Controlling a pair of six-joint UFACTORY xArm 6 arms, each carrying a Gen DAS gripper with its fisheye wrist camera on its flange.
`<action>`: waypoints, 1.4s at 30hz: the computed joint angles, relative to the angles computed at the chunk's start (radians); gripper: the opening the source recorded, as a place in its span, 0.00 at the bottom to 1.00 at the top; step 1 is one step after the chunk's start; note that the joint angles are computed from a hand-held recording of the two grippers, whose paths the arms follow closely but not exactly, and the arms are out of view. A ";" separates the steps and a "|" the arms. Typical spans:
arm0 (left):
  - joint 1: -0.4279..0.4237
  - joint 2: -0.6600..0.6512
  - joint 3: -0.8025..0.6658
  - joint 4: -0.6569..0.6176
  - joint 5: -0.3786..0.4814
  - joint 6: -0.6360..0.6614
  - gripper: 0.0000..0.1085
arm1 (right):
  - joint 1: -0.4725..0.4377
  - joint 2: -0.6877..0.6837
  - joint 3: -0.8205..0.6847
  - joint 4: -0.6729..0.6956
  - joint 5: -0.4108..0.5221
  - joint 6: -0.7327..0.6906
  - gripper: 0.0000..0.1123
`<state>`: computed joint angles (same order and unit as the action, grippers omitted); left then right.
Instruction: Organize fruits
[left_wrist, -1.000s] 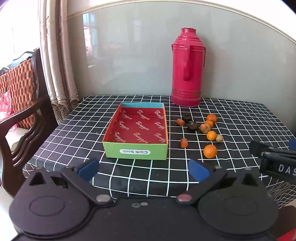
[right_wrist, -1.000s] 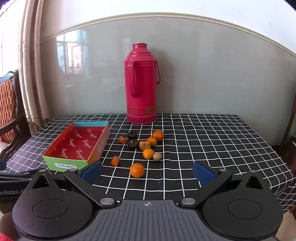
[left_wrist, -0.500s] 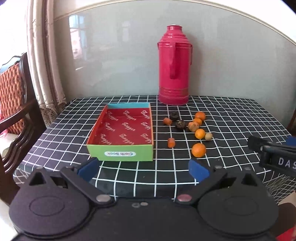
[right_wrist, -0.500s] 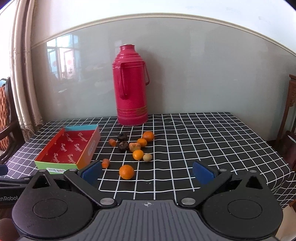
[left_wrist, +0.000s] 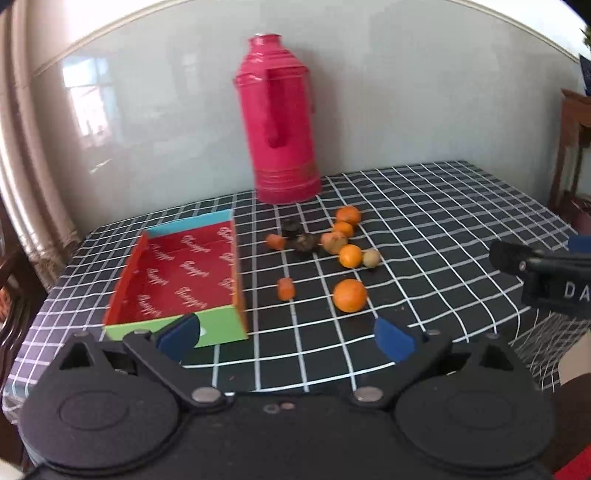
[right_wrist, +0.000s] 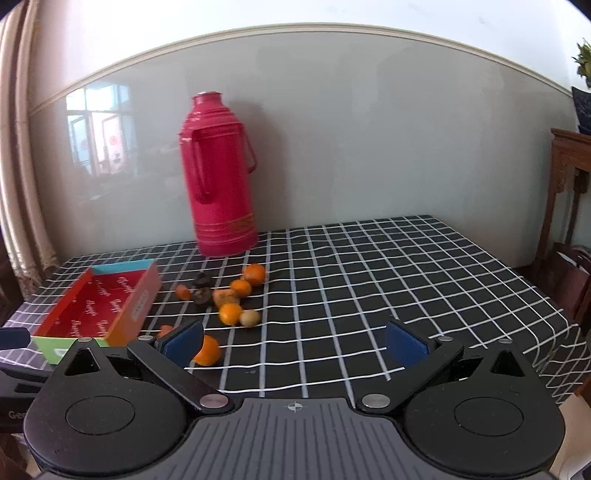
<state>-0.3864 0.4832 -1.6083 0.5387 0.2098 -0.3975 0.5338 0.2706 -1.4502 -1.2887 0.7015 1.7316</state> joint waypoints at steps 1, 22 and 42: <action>-0.003 0.016 -0.016 -0.001 -0.001 0.010 0.87 | -0.005 -0.001 0.007 -0.009 0.001 0.010 0.92; -0.038 0.379 -0.421 -0.427 0.081 0.490 0.43 | -0.102 0.069 0.033 -0.220 -0.037 0.293 0.92; -0.059 0.697 -0.889 -0.569 0.192 0.578 0.27 | -0.133 0.156 -0.037 -0.278 -0.063 0.354 0.92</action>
<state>-0.4456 1.1802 -2.4972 -0.0303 0.4021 0.1806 0.4007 0.4271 -1.4872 -1.5668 0.6389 2.0855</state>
